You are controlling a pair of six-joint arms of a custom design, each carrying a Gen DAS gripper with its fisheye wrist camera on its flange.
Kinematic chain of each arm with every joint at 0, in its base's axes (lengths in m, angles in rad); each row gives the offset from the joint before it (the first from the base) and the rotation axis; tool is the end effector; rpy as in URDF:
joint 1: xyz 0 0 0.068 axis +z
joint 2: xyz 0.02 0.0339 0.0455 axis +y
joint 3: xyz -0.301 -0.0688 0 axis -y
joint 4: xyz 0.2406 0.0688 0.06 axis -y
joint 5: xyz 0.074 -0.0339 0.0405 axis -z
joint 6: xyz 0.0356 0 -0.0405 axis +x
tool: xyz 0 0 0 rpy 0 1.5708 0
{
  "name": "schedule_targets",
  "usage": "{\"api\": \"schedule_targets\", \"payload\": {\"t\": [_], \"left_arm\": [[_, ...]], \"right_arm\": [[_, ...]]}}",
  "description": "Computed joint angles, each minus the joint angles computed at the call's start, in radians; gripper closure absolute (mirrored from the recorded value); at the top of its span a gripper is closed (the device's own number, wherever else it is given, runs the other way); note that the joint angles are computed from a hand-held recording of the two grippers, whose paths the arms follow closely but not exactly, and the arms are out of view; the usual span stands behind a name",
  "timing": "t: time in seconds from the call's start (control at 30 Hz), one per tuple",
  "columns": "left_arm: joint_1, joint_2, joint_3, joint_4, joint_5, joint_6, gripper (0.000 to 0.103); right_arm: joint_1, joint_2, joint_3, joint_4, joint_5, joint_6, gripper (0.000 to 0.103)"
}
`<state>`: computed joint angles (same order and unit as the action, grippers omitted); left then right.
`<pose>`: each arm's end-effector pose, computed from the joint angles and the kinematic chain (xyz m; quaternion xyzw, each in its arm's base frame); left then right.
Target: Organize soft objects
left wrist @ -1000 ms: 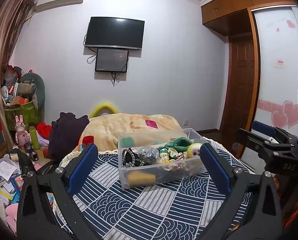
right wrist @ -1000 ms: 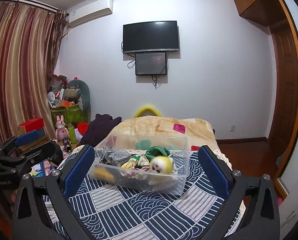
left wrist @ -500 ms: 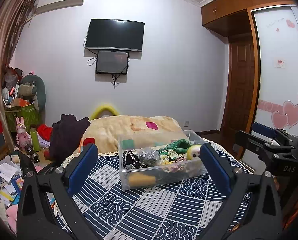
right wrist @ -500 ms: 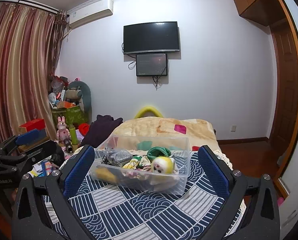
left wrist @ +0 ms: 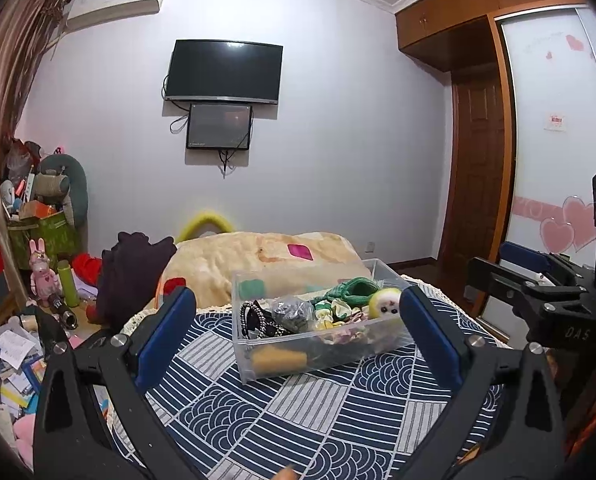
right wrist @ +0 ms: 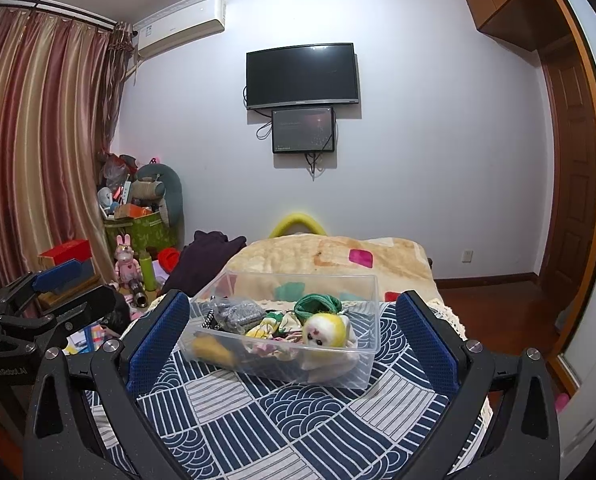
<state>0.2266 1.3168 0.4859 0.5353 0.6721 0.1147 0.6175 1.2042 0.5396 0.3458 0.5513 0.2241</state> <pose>0.2470 0.0342 0.2379 0.1536 0.7684 -0.1657 0.5988 0.2045 0.1224 0.2606 0.0040 0.7959 0.0290 0.6047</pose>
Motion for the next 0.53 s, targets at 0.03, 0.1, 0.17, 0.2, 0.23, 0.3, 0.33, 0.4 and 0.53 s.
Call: {"api": "schedule_targets", "payload": {"t": [0.03,0.1,0.17,0.2,0.23,0.3,0.33,0.4,0.53], "left_arm": [[0.001,0.002,0.002,-0.003,0.001,-0.005,0.0],[0.003,0.003,0.002,0.0,0.001,-0.009,0.0],[0.004,0.001,0.0,0.003,-0.003,-0.011,0.0],[0.005,0.0,0.001,-0.001,-0.001,-0.01,0.0],[0.004,-0.001,0.002,-0.003,-0.002,-0.01,0.0],[0.007,-0.002,0.01,-0.021,0.004,-0.008,0.0],[0.01,-0.001,0.014,-0.029,0.01,-0.011,0.0],[0.013,0.002,0.02,-0.041,0.018,-0.015,0.0],[0.012,0.007,0.034,-0.077,0.027,-0.005,0.0]], "right_arm": [[0.001,0.0,0.0,0.0,0.003,0.0,0.0],[0.0,0.0,-0.001,0.001,0.001,-0.001,0.0],[0.0,-0.003,0.001,-0.004,-0.001,-0.004,0.0],[0.002,-0.004,0.002,-0.005,0.002,-0.004,0.0],[0.003,-0.004,0.002,-0.006,0.002,-0.003,0.0],[0.004,-0.005,0.003,-0.008,0.002,-0.002,0.0],[0.006,-0.005,0.002,-0.009,0.004,-0.002,0.0],[0.007,-0.007,0.003,-0.012,0.004,-0.002,0.0],[0.006,-0.005,0.004,-0.011,0.005,-0.001,0.0]]}}
